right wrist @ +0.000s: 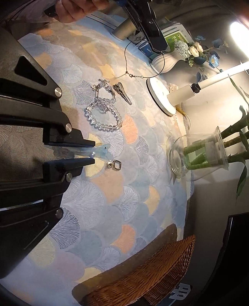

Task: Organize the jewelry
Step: 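Grasp the silver charm chain with left tool while right tool grasps clear plastic strap, then carry both items over the wicker basket and open both tools to drop them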

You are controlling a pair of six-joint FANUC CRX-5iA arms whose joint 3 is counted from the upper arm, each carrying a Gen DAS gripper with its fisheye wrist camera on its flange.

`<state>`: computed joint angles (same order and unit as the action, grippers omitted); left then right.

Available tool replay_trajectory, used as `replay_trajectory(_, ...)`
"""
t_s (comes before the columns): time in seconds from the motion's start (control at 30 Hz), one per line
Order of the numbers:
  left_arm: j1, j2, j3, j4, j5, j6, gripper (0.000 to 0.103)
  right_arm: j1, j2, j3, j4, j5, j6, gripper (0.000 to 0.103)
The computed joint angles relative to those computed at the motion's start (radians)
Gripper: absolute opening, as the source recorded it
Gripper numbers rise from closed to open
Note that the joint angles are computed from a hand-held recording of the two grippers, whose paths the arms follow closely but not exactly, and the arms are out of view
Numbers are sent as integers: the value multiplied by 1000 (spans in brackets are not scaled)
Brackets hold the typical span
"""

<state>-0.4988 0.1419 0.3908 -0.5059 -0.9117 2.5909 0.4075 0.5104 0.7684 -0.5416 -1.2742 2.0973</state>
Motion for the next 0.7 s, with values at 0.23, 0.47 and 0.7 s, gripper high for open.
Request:
replay_trajectory(0.23,-2,37,48,34,-15,-46,11,-32,2,17,-61,-19,-1,12)
replay_trajectory(0.47,-7,135,206,76,-80,-168,11,-137,36,108,-213,-134,2,12)
replay_trajectory(0.7,17,333,496,206,-142,-338,11,-247,58,234,-284,-132,-10,12)
